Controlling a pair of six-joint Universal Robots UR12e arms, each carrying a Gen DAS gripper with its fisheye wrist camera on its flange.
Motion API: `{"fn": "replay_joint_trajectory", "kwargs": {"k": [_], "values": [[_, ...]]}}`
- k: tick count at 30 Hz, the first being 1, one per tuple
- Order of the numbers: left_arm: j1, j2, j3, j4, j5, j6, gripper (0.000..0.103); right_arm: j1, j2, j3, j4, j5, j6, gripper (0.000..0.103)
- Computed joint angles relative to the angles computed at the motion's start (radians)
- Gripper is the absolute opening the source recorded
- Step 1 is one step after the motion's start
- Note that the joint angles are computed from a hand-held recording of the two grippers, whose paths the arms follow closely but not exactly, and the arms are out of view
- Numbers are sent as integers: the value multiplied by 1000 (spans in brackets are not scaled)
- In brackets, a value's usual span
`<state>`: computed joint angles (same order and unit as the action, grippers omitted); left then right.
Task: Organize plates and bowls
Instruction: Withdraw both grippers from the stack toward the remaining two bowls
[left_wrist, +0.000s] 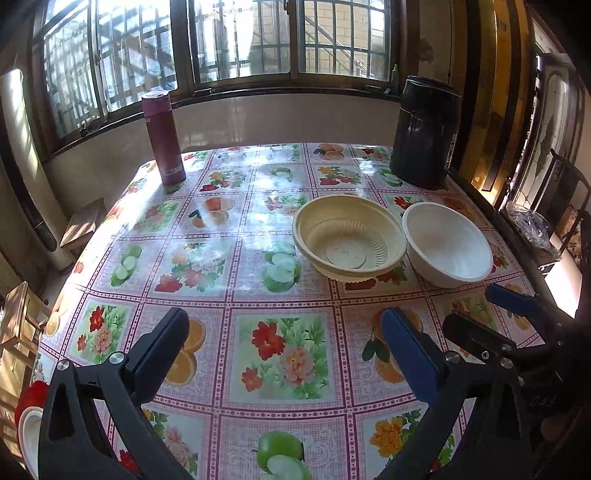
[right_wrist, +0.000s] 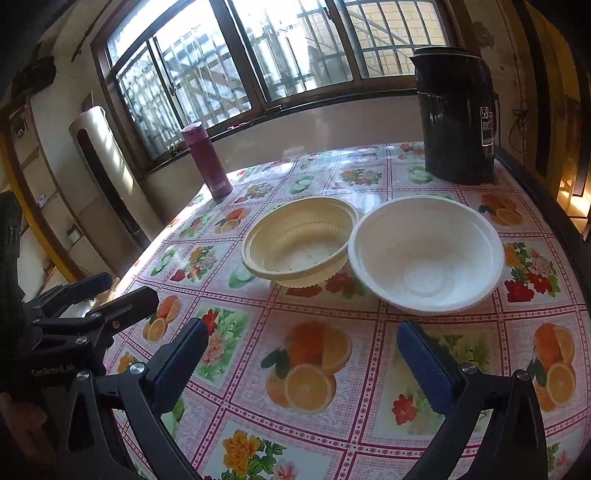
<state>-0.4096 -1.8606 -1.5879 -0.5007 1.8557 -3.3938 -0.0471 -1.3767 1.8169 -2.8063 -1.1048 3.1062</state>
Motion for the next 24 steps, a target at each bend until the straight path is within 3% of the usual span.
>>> {"fn": "replay_joint_trajectory", "kwargs": {"k": [7, 13, 24], "values": [[8, -9, 9, -5, -7, -1, 103, 13, 13, -13, 9, -28, -1, 103], [4, -1, 1, -2, 34, 14, 103, 27, 12, -12, -38, -62, 36, 103], [1, 35, -20, 24, 80, 27, 103, 65, -9, -14, -70, -225, 58, 103]]}}
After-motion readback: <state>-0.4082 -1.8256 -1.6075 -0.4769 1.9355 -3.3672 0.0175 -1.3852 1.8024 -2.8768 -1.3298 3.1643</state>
